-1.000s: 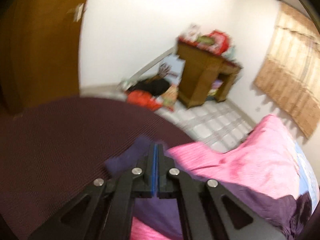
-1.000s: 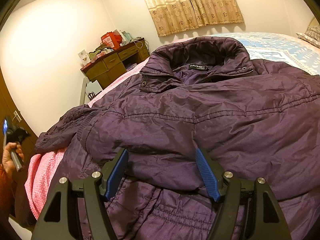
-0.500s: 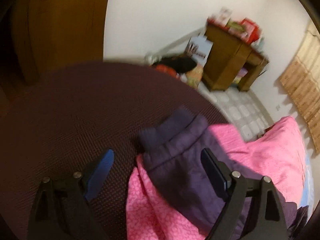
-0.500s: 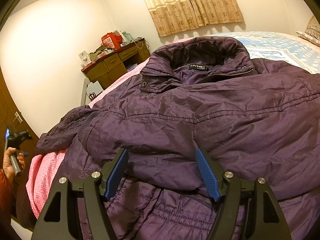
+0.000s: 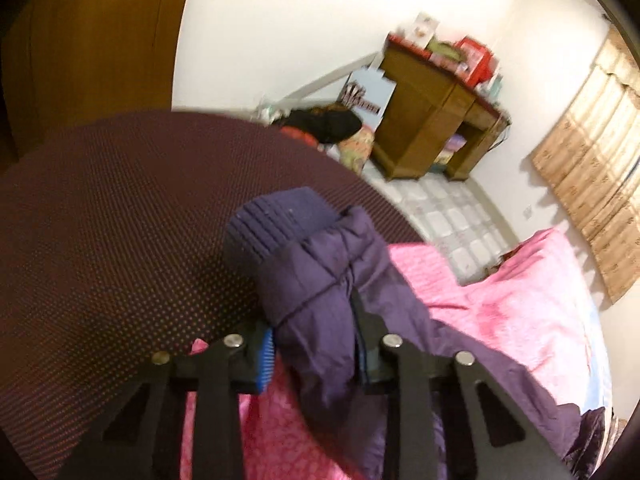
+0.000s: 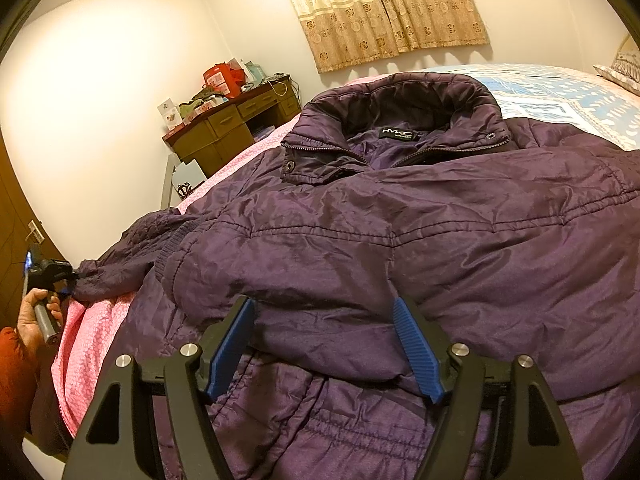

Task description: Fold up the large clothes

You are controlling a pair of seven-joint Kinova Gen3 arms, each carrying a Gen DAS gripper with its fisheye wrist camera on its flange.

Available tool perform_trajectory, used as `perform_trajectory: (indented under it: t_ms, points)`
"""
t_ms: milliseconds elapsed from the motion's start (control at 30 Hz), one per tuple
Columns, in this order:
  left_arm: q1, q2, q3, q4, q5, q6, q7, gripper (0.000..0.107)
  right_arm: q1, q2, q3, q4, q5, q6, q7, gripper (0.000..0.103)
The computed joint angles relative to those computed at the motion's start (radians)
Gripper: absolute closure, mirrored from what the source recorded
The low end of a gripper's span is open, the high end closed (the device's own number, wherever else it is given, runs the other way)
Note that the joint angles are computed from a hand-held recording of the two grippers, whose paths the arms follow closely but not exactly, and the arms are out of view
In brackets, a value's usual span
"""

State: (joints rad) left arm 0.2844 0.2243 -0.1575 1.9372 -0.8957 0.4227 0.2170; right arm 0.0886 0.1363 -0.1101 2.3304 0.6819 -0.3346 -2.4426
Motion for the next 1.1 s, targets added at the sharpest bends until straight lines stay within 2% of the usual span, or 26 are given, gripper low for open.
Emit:
perform_trajectory:
  t_ms: [133,267,300,333,400,500,600,667,733,767,800,867,933,1000,1033,1100]
  points:
    - [0.185,-0.058,-0.066,0.0,-0.163,0.147,0.12,0.081,0.004,-0.001,0.0,0.001,0.008,-0.003,-0.006,0.03]
    - [0.371,-0.109,-0.098,-0.013,-0.325,0.31,0.175,0.081,0.004,0.001,0.001,0.001,0.012,-0.006,-0.011,0.03]
    - [0.399,-0.112,-0.088,-0.017,-0.366,0.35,0.173,0.08,0.003,0.001,0.001,0.001,0.011,-0.008,-0.011,0.03]
    - [0.41,-0.117,-0.065,-0.013,-0.407,0.391,0.186,0.08,0.008,0.0,0.001,0.002,0.02,-0.01,-0.017,0.03]
    - [0.382,-0.125,0.023,-0.009,-0.475,0.452,0.227,0.08,0.004,0.003,0.001,0.0,0.015,-0.013,-0.017,0.03]
    - [0.316,-0.131,0.162,0.004,-0.54,0.523,0.197,0.08,-0.001,0.006,0.0,-0.003,0.011,-0.016,-0.019,0.03]
    - [0.277,-0.168,0.295,0.078,-0.659,0.519,0.224,0.081,-0.025,0.011,0.001,-0.009,-0.04,-0.008,0.014,0.03]
    - [0.286,-0.171,0.384,0.113,-0.726,0.519,0.239,0.081,-0.016,0.009,-0.007,-0.008,-0.037,-0.008,0.012,0.03]
    - [0.325,-0.13,0.445,0.111,-0.759,0.56,0.227,0.079,-0.016,0.008,-0.007,-0.008,-0.037,-0.005,0.012,0.03]
    - [0.346,-0.098,0.461,0.095,-0.756,0.561,0.201,0.071,-0.012,0.008,-0.009,-0.007,-0.029,-0.006,0.007,0.03]
    - [0.365,-0.062,0.468,0.069,-0.737,0.564,0.161,0.055,-0.006,0.007,-0.01,-0.007,-0.019,-0.008,-0.001,0.03]
    - [0.397,0.004,0.474,0.045,-0.708,0.525,0.079,0.036,-0.004,0.012,-0.014,-0.015,-0.008,-0.004,-0.015,0.03]
    - [0.419,0.04,0.463,0.041,-0.672,0.471,-0.002,0.032,-0.019,0.015,-0.016,-0.023,-0.028,0.008,-0.009,0.03]
    - [0.415,0.031,0.461,0.059,-0.62,0.411,-0.052,0.026,-0.036,0.018,-0.016,-0.031,-0.061,0.021,0.012,0.03]
    - [0.43,0.013,0.451,0.074,-0.607,0.404,-0.053,0.025,-0.035,0.018,-0.018,-0.031,-0.067,0.022,0.018,0.03]
    - [0.431,-0.04,0.415,0.121,-0.619,0.365,-0.01,0.011,-0.023,0.018,-0.027,-0.031,-0.056,0.022,0.01,0.029]
